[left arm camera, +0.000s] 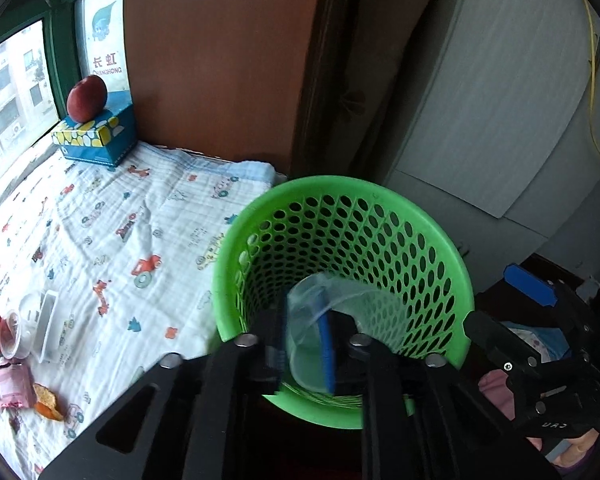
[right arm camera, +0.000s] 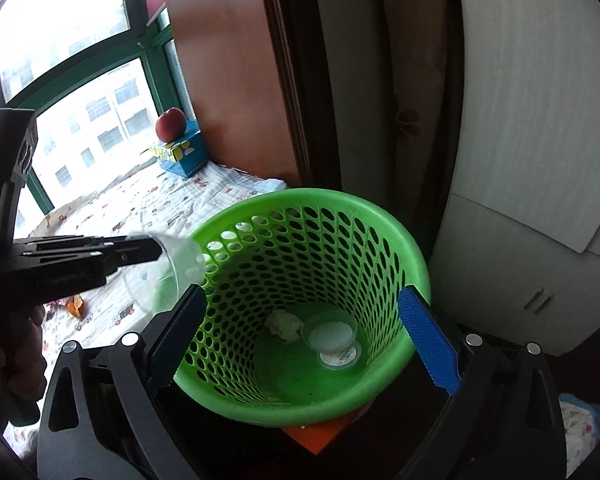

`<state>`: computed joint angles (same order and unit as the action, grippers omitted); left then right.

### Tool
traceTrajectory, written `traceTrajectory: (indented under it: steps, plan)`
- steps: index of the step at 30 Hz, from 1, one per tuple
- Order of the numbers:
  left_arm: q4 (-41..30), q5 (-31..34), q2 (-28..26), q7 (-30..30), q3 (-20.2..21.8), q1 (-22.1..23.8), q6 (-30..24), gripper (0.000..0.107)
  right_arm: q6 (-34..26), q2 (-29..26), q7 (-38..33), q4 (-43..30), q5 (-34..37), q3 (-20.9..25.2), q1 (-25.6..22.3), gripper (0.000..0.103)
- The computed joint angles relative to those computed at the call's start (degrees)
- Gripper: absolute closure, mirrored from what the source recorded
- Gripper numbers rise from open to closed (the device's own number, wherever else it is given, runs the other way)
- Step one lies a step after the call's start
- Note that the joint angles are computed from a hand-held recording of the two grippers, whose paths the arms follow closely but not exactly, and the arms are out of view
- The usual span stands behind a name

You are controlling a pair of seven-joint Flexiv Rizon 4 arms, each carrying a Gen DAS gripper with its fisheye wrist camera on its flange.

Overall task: Collect trash
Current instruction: 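Drop the clear lid and clear cup into the green wastebasket with both tools, then move the right tool to the orange peel and close on it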

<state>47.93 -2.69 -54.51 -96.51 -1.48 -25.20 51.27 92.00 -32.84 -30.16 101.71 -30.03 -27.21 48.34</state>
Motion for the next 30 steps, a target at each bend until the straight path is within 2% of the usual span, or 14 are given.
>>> traceTrajectory:
  steps: [1, 3, 4, 6, 11, 17, 19, 22, 27, 28, 30]
  plan:
    - [0.1, 0.1, 0.0, 0.1, -0.1, -0.1, 0.2, 0.076, 0.1, 0.1, 0.2, 0.3, 0.0, -0.4, 0.3, 0.008]
    - [1.0, 0.3, 0.4, 0.4, -0.2, -0.1, 1.3, 0.074, 0.4, 0.3, 0.2, 0.7, 0.2, -0.7, 0.6, 0.008]
    - [1.4, 0.3, 0.7, 0.4, -0.2, -0.2, 1.3, 0.064, 0.6, 0.3, 0.1, 0.8, 0.3, -0.7, 0.7, 0.008]
    - [2.6, 0.7, 1.5, -0.6, 0.5, -0.4, 2.6, 0.052, 0.8, 0.3, -0.1, 0.8, 0.5, -1.0, 1.0, 0.008]
    - [7.4, 2.1, 4.6, -1.7, 1.6, -0.3, 6.3, 0.046, 0.8, -0.1, -1.5, -0.4, 0.9, 0.3, 0.7, 0.008]
    - [14.7, 6.2, 9.6, -6.6, 5.3, -0.6, 12.2, 0.022, 0.3, -1.2, -3.4, -3.5, 1.0, 3.9, -1.3, 0.008]
    - [17.7, 7.7, 11.6, -7.8, 6.4, -0.6, 14.6, 0.011, 0.4, -1.6, -3.7, -4.4, 0.9, 4.5, -1.5, 0.008]
    - [20.9, 11.7, 14.2, -10.7, 9.8, -1.7, 17.1, 0.011, -1.3, -2.7, -5.6, -7.5, 0.6, 8.1, -3.7, 0.008]
    - [24.5, 16.2, 17.5, -15.5, 12.9, -2.1, 16.9, 0.011, -3.6, -4.6, -7.8, -12.3, -0.6, 13.2, -6.4, 0.008]
    - [25.5, 16.5, 18.2, -15.7, 12.4, -1.5, 17.3, 0.011, -4.2, -5.1, -8.4, -13.3, -0.8, 14.3, -6.9, 0.008]
    - [29.3, 14.8, 20.2, -13.1, 8.8, 1.9, 19.9, 0.011, -5.8, -6.3, -10.0, -15.9, -1.1, 17.1, -8.3, 0.008]
